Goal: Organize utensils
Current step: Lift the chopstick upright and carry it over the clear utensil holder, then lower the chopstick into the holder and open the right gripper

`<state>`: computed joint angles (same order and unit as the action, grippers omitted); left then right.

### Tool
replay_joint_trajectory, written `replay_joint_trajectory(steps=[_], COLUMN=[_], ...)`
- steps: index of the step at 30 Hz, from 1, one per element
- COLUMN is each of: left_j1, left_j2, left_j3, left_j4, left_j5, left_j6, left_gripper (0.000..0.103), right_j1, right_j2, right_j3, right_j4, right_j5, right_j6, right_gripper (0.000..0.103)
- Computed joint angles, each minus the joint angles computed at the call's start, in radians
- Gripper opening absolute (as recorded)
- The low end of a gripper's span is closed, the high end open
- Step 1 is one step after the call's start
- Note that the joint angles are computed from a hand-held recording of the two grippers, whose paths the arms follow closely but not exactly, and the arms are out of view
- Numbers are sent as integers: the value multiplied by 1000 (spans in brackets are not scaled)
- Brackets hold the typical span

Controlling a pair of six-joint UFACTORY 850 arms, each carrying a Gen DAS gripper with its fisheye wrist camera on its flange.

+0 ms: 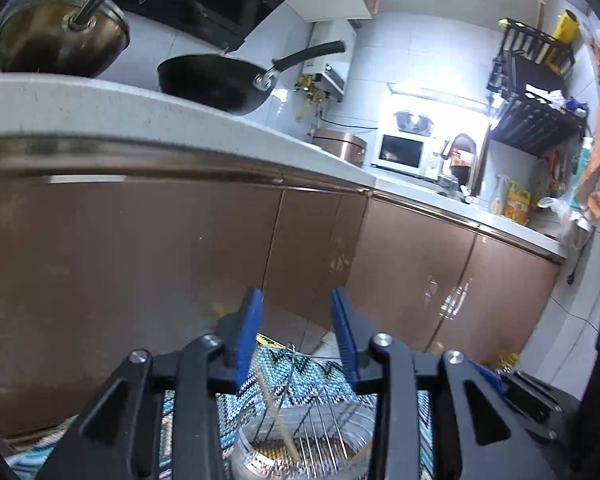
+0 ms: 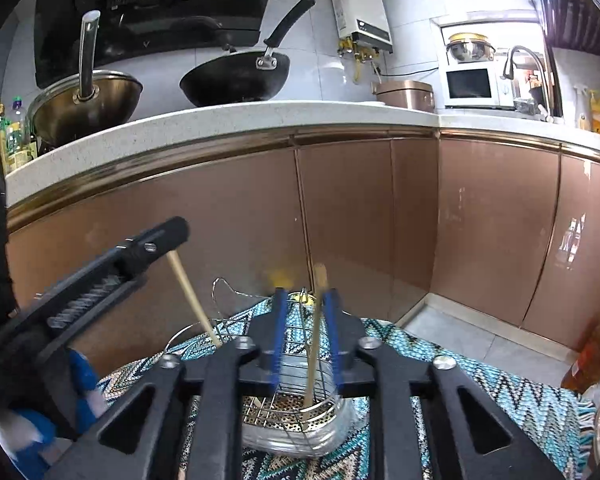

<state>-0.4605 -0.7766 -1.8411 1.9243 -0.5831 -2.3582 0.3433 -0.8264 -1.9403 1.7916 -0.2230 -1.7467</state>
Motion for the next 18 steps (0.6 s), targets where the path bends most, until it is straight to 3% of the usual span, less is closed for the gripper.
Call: replay_joint_trajectory(steps=[7,10,13,18], left_j1=[-23,-32,-53,-85], left_j2=[271,388,475,591], left_j3=[279,407,505,634], left_j4=[-45,-57,-71,-109], left_j5=[-16,-27,-90,-147], left_j6=[104,110,136,172], left_gripper=[44,44,44,44], right_j1=[-11,-18,-14,-6], right_j2=[167,239,338,464], right_j3=[175,248,358,496], right_j4=[165,109,227,380], right_j5=[-13,-39,-41,-29], right_j6=[-167,-105,-232,-379], right_gripper=[31,42,54,65])
